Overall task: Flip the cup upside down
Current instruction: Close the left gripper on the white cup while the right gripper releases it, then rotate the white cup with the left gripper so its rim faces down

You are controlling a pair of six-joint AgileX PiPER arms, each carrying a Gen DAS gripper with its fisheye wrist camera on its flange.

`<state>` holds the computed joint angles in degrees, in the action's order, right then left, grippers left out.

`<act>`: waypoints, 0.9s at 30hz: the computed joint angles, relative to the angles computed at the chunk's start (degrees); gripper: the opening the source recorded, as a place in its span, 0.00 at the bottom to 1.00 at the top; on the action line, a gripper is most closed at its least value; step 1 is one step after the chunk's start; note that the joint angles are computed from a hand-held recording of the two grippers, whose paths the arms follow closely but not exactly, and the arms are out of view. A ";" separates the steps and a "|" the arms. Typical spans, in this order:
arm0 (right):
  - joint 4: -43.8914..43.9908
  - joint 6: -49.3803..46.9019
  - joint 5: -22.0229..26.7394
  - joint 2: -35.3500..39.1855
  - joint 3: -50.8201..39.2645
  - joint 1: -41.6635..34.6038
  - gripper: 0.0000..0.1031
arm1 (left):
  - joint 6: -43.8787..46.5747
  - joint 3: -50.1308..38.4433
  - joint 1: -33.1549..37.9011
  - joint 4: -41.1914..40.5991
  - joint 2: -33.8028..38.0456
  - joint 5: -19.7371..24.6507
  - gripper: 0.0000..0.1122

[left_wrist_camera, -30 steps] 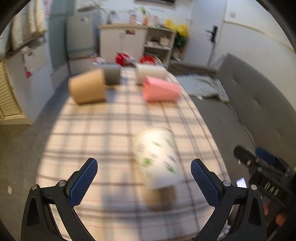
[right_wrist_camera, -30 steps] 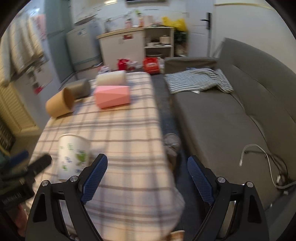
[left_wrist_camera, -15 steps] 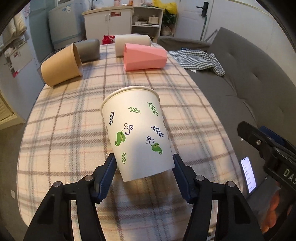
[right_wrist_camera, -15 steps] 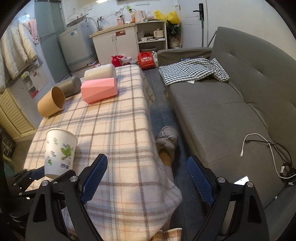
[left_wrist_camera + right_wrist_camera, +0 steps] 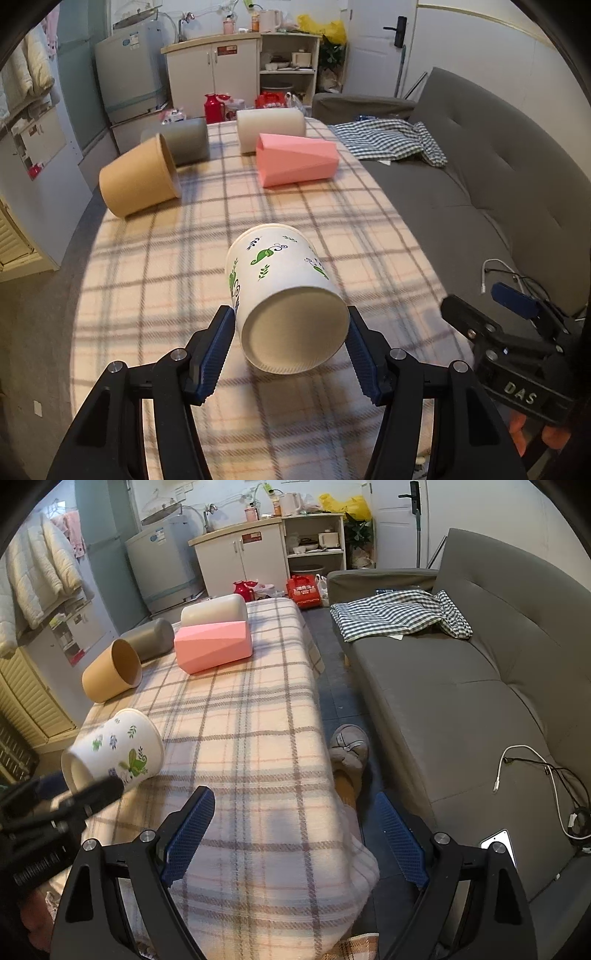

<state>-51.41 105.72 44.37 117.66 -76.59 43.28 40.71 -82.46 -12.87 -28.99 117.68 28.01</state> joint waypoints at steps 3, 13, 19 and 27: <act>-0.21 0.34 -0.02 -0.10 0.16 0.01 0.86 | -0.83 -2.70 0.73 -0.08 0.98 1.61 0.54; 0.96 -2.13 0.21 0.79 -1.92 -0.24 0.86 | -9.67 -21.00 1.21 7.77 8.98 14.20 0.54; 2.61 -5.29 0.42 2.48 -4.85 -0.73 0.86 | -12.45 -34.19 0.85 12.34 16.04 22.34 0.54; 4.47 -9.34 1.76 3.91 -8.43 -1.58 0.86 | -12.29 -37.99 1.18 12.55 18.82 23.73 0.53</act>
